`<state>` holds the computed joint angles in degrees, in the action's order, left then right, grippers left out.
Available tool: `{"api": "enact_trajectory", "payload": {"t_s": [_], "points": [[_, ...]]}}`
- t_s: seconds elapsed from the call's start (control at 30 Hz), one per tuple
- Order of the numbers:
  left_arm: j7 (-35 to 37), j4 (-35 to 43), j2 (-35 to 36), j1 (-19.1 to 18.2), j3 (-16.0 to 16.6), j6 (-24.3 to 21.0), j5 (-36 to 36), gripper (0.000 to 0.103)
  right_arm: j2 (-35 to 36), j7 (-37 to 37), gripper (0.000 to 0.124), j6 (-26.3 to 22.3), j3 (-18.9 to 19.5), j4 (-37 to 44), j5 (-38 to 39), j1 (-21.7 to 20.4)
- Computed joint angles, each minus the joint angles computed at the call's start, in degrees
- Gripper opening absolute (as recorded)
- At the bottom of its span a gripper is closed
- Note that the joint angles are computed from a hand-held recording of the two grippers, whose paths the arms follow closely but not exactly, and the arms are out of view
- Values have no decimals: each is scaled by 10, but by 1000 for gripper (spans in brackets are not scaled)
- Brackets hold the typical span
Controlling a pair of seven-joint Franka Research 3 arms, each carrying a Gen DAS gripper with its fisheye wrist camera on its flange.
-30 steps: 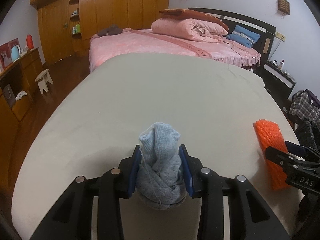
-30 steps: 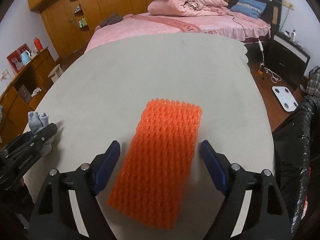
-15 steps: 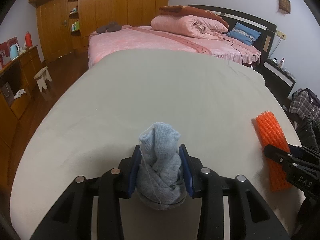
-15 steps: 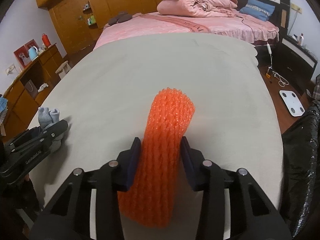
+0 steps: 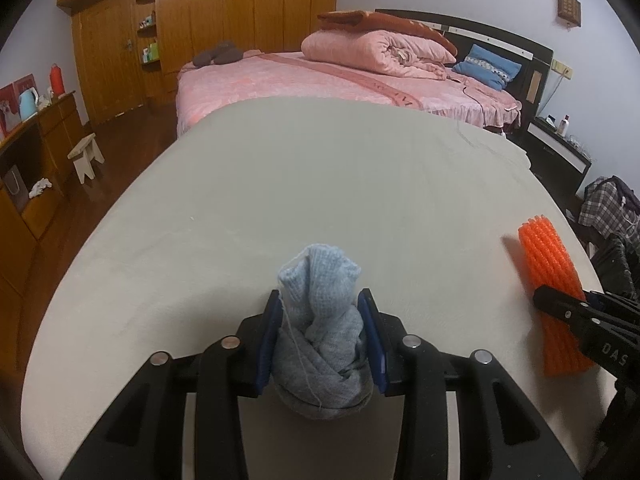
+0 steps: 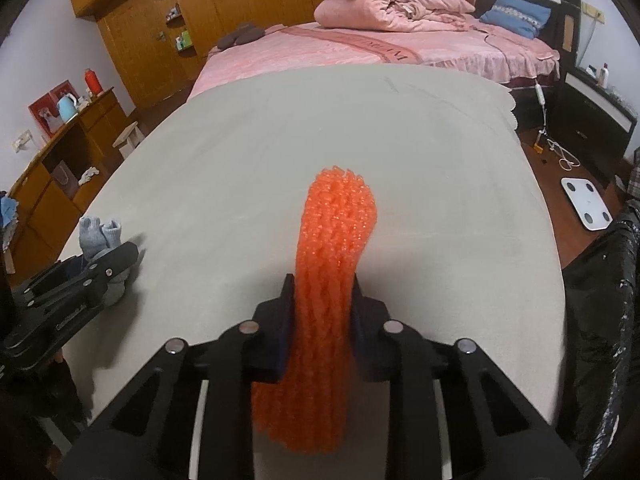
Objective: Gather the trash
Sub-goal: 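Lift and carry the orange mesh and grey sock over the black bin with both tools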
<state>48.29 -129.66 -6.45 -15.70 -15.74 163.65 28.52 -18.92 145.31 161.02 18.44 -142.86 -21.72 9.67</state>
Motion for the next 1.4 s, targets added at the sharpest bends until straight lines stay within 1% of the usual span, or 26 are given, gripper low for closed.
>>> {"api": "enact_trajectory", "payload": {"t_s": [0.07, 0.23, 0.37, 0.53, 0.67, 0.9, 1.1, 1.4], "points": [[-11, -3, -6, 2, -3, 6, 12, 38, -11, -1, 22, 5, -2, -4, 4, 2], [-17, -13, -28, 1, -6, 17, 10, 38, -44, -20, 22, 13, -2, -10, 22, 1], [-20, -14, -50, -3, -14, 13, 11, 38, -72, -38, 22, 12, 3, -16, 44, -4], [-5, -11, -74, -13, -16, 2, -7, 38, -117, -62, 22, 4, 8, -25, 71, -8], [6, -6, -91, -21, -19, -5, -22, 38, -155, -81, 22, -6, 11, -33, 93, -11], [15, 14, -107, -32, -32, -8, -28, 38, -225, -115, 22, -27, 13, -51, 127, -16], [22, 39, -111, -50, -40, -29, -47, 38, -289, -141, 22, -52, 12, -66, 149, -21], [32, 63, -121, -70, -52, -39, -51, 39, -374, -163, 23, -95, 11, -87, 175, -33]]}}
